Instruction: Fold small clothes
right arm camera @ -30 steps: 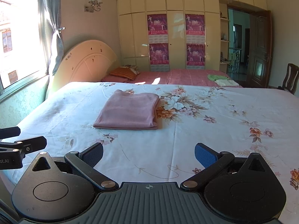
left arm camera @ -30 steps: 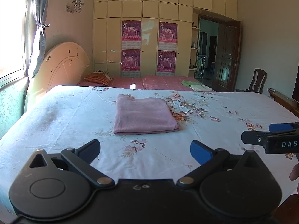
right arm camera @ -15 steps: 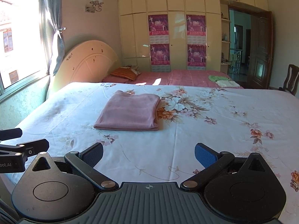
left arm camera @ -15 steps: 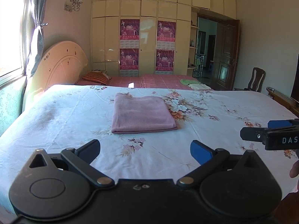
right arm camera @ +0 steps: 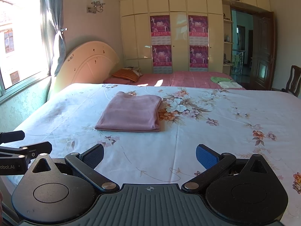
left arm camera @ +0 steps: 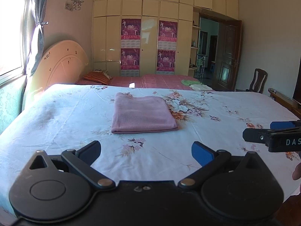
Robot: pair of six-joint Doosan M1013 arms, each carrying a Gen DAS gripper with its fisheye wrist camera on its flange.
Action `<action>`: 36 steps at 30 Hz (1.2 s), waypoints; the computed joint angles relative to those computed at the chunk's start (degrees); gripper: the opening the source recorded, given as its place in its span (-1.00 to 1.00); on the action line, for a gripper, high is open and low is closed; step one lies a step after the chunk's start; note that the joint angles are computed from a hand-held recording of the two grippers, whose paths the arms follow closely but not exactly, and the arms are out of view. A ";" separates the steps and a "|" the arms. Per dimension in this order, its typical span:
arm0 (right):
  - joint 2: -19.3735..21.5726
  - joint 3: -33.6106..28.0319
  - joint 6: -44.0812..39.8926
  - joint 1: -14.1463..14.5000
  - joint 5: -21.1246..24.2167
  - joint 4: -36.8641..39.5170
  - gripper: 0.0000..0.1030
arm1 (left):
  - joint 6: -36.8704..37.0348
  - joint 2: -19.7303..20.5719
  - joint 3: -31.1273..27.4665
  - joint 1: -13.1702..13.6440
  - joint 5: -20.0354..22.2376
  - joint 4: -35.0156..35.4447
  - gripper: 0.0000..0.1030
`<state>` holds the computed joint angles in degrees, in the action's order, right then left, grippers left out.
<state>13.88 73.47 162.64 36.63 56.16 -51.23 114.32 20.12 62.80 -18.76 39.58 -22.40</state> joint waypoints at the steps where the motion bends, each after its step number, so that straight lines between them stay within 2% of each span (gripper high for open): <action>1: -0.09 0.15 0.05 0.03 0.00 -0.11 0.99 | 0.06 0.00 0.06 -0.07 -0.08 -0.10 0.99; 36: -0.62 0.96 0.38 -0.01 -0.19 -0.67 0.99 | 1.27 0.20 0.03 -0.35 -0.08 -1.06 0.99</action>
<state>13.26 74.43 163.02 36.63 55.97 -51.90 115.60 20.32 62.83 -19.11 39.49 -23.47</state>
